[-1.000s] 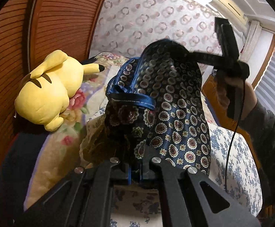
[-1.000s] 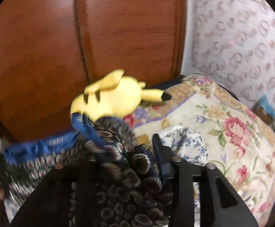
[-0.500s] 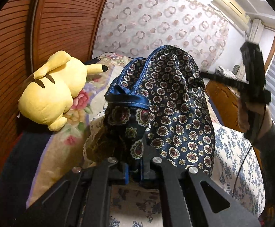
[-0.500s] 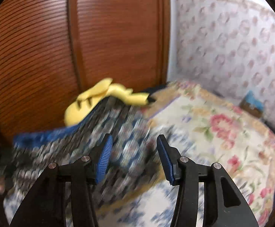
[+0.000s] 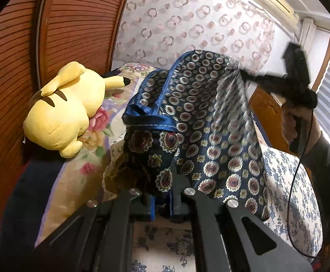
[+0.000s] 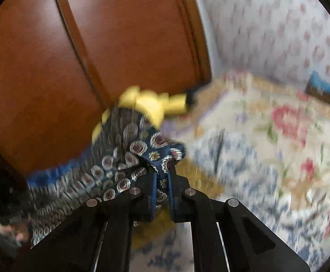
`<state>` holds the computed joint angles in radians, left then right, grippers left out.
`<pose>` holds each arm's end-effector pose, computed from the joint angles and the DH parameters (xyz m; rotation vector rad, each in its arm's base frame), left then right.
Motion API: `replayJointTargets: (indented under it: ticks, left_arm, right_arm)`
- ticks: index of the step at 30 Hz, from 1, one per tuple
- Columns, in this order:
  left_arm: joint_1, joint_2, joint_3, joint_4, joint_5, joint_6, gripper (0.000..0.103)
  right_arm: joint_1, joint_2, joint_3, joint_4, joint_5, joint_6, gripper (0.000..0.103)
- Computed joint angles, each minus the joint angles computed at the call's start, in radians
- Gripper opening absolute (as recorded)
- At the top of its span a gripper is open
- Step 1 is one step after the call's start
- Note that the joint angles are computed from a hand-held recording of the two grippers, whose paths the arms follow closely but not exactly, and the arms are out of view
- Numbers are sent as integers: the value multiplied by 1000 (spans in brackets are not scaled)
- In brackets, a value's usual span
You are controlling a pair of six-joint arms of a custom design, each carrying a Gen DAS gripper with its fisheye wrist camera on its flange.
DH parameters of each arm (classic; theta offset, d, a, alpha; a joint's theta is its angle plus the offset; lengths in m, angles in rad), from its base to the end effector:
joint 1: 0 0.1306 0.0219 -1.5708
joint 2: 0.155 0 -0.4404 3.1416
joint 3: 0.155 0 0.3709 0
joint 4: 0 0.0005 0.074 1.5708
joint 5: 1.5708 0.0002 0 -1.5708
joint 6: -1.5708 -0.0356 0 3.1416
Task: Fold small clothes
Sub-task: 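Lower the folded shirt onto the stack beside the plush toy and open both tools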
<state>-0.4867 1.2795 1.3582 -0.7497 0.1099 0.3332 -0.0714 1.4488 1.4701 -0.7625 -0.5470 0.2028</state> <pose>0.3668 -0.1991 0.5279 0.2370 2.2861 -0.5582 0.4842 -0.0166 0.5080 -0.4176 2.1878 0.4812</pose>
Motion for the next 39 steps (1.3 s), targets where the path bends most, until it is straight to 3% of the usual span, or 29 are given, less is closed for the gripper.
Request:
replayJointTargets:
  ticks: [1, 2, 3, 4, 6, 11, 15, 20, 23, 25, 27, 39]
  left_arm:
    - [-1, 0, 0, -1, 0, -1, 4]
    - [-3, 1, 1, -2, -5, -3, 4]
    - [-4, 1, 3, -5, -8, -5, 4]
    - [-3, 1, 4, -6, -8, -7, 4]
    - [-1, -3, 4, -4, -1, -5, 4]
    - [-9, -2, 9, -19, -17, -9, 6]
    - [-15, -11, 16, -24, -43, -13, 13]
    - [-49, -45, 23, -26, -138, -57, 25]
    - [-74, -62, 29, -24, -189, -83, 42]
    - [-96, -74, 30, -14, -220, -97, 46]
    - [-121, -85, 37, -12, -243, -108, 59]
    - [-304, -106, 69, -27, -370, -131, 60]
  right_arm:
    - [-9, -39, -45, 114, -26, -57, 5]
    - [-10, -60, -71, 178, -28, -89, 5]
    - [-6, -70, -80, 191, -8, -93, 10]
    - [3, -71, -77, 178, 19, -84, 13]
    - [25, -64, -66, 140, 106, -49, 30]
    - [32, -63, -80, 107, 182, -27, 42]
    - [21, -83, -114, 108, 185, -12, 46]
    - [15, -141, -167, 104, 195, -9, 49]
    - [12, -191, -206, 103, 185, -9, 49]
    - [10, -226, -231, 97, 182, -6, 49]
    - [8, -264, -254, 90, 177, -2, 50]
    - [-64, -522, -387, 36, 171, 11, 61]
